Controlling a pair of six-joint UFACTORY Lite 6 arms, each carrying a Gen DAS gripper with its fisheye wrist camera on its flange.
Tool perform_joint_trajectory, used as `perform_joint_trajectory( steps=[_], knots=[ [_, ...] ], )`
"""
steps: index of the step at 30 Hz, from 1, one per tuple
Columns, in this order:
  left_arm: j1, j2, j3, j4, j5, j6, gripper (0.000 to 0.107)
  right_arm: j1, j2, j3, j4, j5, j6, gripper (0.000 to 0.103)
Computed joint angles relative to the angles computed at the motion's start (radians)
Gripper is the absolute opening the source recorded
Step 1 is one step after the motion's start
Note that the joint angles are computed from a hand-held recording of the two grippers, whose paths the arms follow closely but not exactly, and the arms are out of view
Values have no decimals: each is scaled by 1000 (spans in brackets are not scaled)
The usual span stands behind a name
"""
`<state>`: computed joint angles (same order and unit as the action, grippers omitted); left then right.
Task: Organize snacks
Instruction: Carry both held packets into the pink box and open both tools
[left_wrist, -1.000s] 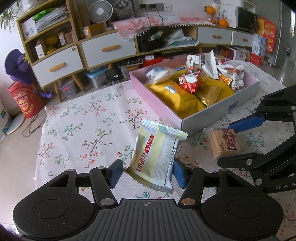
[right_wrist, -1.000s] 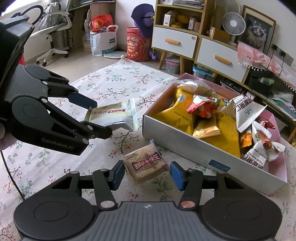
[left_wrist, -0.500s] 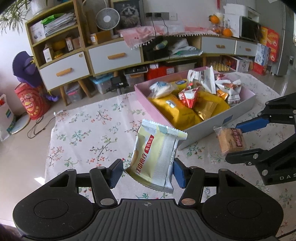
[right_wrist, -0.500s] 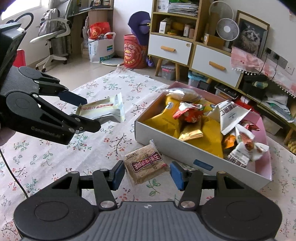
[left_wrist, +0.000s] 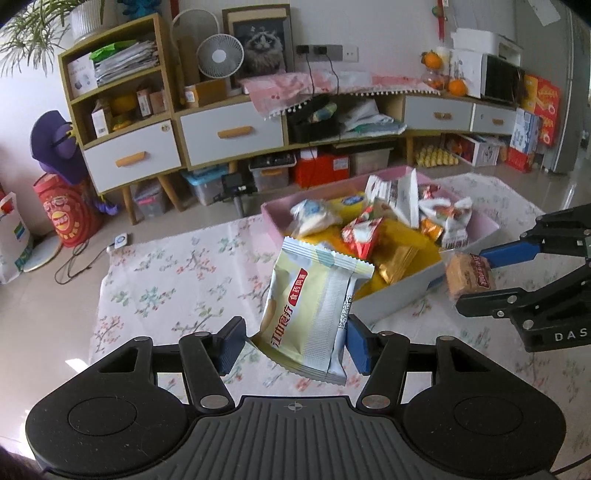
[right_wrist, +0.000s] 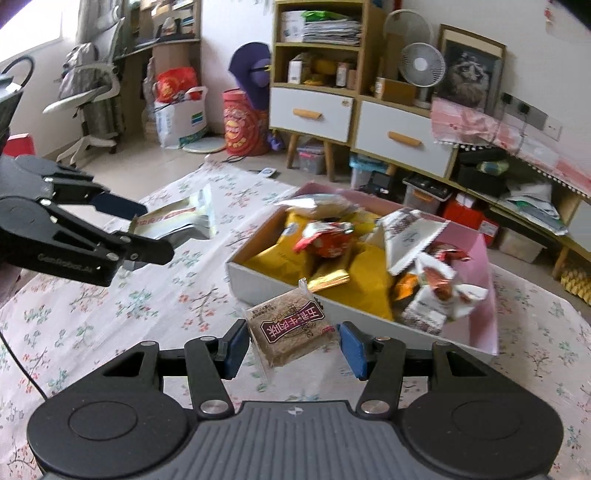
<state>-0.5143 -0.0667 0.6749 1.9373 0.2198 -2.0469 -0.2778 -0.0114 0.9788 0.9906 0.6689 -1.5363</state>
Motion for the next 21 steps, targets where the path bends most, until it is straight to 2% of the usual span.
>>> perform_joint_trajectory(
  steps=[10,17,21],
  knots=[
    [-85,225,254,-98,10,28,56,-66,158,168,37,-25,21,35],
    [-126,403,430,-71,-8,22,56,-103,348,410,33,-16,56,35],
    [-125,483,508,28,-37,-85,56,-107,482,590,-12,0,153,35]
  ],
)
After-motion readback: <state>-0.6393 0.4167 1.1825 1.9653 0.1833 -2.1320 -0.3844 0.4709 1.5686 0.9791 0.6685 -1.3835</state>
